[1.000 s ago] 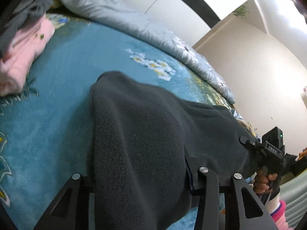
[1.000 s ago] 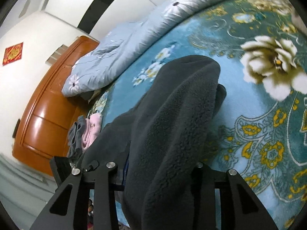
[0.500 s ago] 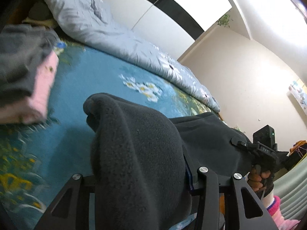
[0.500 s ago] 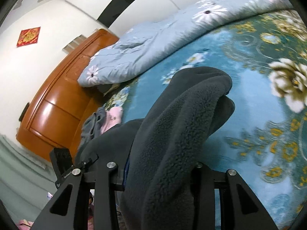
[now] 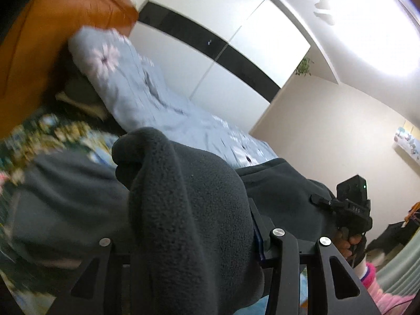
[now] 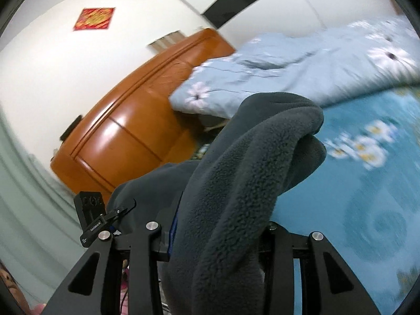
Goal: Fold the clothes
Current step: 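Lift the folded black jacket with both grippers and carry it toward the headboard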
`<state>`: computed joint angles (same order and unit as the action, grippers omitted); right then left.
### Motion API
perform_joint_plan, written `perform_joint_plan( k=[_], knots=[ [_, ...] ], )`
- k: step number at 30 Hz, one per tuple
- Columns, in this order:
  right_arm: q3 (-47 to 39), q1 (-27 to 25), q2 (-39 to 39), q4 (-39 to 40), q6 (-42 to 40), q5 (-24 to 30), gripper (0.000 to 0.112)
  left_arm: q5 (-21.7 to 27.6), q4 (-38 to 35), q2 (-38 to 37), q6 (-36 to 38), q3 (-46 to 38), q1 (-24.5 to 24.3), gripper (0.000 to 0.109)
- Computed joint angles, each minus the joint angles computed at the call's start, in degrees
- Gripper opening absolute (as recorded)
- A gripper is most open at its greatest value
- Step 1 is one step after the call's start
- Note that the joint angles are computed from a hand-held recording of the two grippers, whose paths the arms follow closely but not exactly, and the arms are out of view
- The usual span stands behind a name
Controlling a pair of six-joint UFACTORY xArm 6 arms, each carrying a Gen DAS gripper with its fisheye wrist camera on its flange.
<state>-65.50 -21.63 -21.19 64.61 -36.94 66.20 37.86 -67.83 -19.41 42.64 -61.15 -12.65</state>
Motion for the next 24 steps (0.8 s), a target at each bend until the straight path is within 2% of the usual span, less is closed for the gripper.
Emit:
perform_joint_plan(
  k=[5,9,13,16,19,21,24],
  knots=[
    [-7.42,9.90,7.06,-0.88,5.61,-5.22,0.041,1.99,-4.63,-0.06,5.16,0.30,7.94,0.047],
    [-13.65,17.26,12.41,-4.07,7.62,-8.78,0.041,4.47,-12.98,1.64,11.83,0.97,14.69,0.046],
    [-19.54,22.75,17.48,-8.06,9.17,-11.26,0.041,6.11,-18.38,5.12,14.82,-0.01,18.89,0.046],
    [-23.14,24.61,21.36,-7.36,8.95,-12.34,0.041,6.47,-21.85,5.87,18.00,0.17,20.93,0.046],
    [-24.97,25.03,23.90,-3.01,5.70,-13.35,0.041,4.53,-24.05,5.26,22.57,0.86,20.93,0.047],
    [-24.83,24.93,24.93,0.52,2.76,-14.29,0.041,5.67,-26.40,6.88,24.14,0.36,21.69,0.046],
    [-22.74,24.35,26.13,4.27,0.10,-15.02,0.041,6.01,-23.87,10.25,21.35,-0.75,22.37,0.047]
  ],
)
